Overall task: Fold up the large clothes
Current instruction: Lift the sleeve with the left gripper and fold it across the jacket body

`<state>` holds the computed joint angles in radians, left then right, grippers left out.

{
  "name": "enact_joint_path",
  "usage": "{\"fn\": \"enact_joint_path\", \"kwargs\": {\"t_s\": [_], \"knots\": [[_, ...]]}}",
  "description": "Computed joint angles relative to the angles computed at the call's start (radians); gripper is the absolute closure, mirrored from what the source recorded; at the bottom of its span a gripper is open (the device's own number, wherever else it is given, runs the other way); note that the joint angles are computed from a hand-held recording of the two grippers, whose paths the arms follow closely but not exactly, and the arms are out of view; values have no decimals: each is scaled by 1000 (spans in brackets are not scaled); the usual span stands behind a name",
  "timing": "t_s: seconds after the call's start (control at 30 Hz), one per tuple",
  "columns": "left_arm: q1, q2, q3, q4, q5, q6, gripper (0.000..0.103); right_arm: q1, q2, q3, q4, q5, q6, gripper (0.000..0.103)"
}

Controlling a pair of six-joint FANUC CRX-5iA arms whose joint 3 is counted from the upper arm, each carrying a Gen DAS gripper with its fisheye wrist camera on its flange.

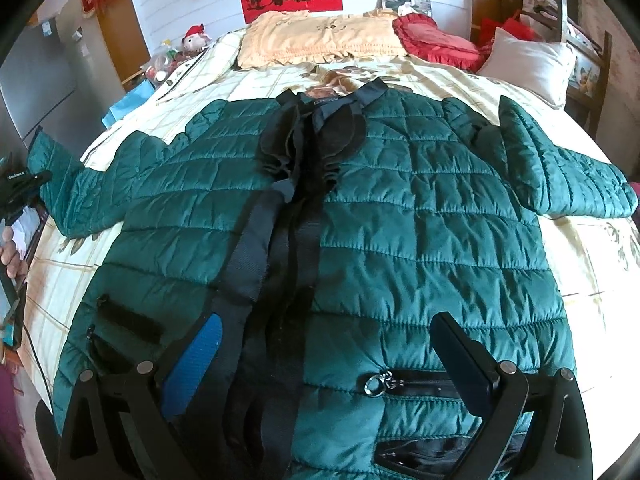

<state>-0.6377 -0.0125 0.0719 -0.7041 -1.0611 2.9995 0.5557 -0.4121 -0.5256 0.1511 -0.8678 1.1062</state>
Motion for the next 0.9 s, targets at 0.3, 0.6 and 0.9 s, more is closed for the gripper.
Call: {"fn": "enact_joint_path", "kwargs": {"t_s": [0.3,0.6,0.9], "knots": [[-75,68,98,31,60,-100,92,-33,-18,1,-41,4,29,0],[-109,158,193,89,78,-176,92,-52,-41,-3,-57,6,48,0],[-136,272,308,150,91,-270,92,-96,-48,3,-102,0,77,0]]}}
